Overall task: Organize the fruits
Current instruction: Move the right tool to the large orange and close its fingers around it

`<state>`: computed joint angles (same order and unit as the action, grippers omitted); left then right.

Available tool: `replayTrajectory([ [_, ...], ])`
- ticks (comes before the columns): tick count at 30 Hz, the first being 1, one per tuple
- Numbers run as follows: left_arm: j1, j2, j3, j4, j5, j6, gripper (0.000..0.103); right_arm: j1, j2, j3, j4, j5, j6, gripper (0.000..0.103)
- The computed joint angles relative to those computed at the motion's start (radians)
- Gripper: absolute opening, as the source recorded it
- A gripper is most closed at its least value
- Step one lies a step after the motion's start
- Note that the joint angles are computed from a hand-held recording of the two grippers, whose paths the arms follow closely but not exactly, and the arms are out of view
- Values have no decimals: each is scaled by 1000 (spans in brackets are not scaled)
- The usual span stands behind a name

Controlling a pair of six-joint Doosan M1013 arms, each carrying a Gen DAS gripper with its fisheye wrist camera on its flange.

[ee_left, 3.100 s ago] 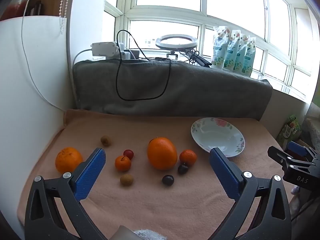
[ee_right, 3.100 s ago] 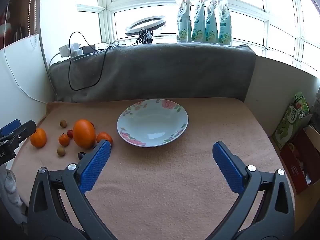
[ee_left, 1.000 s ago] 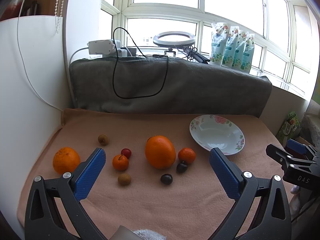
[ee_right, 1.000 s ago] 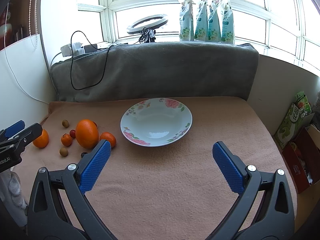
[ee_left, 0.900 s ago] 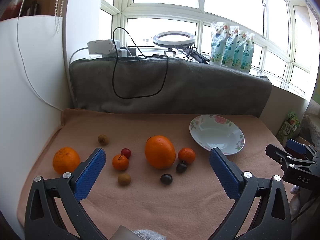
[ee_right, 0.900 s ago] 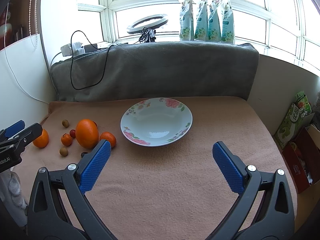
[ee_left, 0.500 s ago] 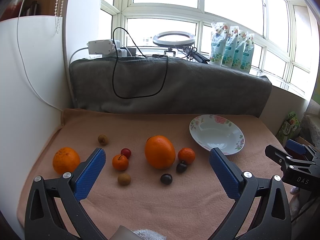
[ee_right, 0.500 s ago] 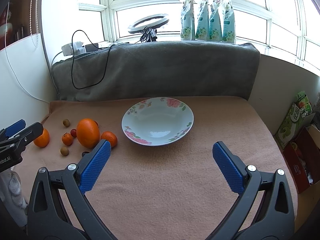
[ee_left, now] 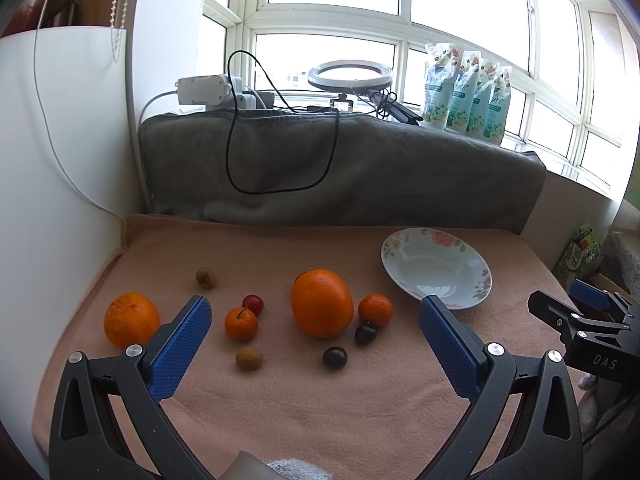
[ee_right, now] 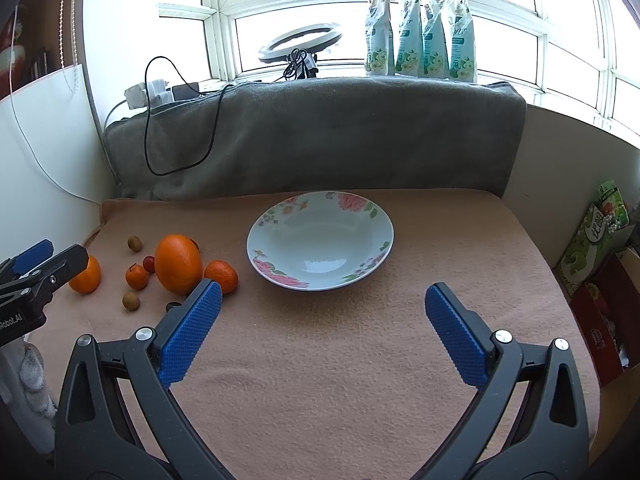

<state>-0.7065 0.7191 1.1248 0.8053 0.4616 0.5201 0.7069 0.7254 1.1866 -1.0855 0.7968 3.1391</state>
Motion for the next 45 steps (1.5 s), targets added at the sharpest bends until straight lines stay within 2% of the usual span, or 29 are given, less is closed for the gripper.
replayTrajectory([
  [9, 16, 13, -6, -78, 2, 42, 103, -23, 4, -10, 50, -68, -50, 103],
  [13, 23, 21, -11, -117, 11, 59, 103, -36, 12, -23, 95, -138, -90, 103],
  [20, 38, 37, -20, -210, 19, 96, 102, -53, 52, -87, 237, -219, -230, 103],
  [25, 55, 55, -36, -358, 16, 196, 102, -69, 87, -142, 379, -268, -355, 103],
  [26, 58, 58, -38, -387, 14, 216, 102, -74, 94, -154, 425, -279, -395, 100],
  [30, 67, 69, -48, -485, 6, 292, 101, -89, 133, -215, 599, -283, -548, 95],
  [33, 74, 81, -60, -550, 1, 347, 95, -100, 157, -251, 723, -294, -662, 89],
  [39, 90, 103, -81, -760, -12, 522, 81, -115, 203, -330, 917, -282, -848, 85],
  [42, 99, 115, -95, -875, -11, 612, 79, -121, 227, -375, 997, -255, -922, 83],
  [45, 107, 127, -107, -970, -5, 683, 72, -127, 253, -422, 1074, -223, -989, 76],
])
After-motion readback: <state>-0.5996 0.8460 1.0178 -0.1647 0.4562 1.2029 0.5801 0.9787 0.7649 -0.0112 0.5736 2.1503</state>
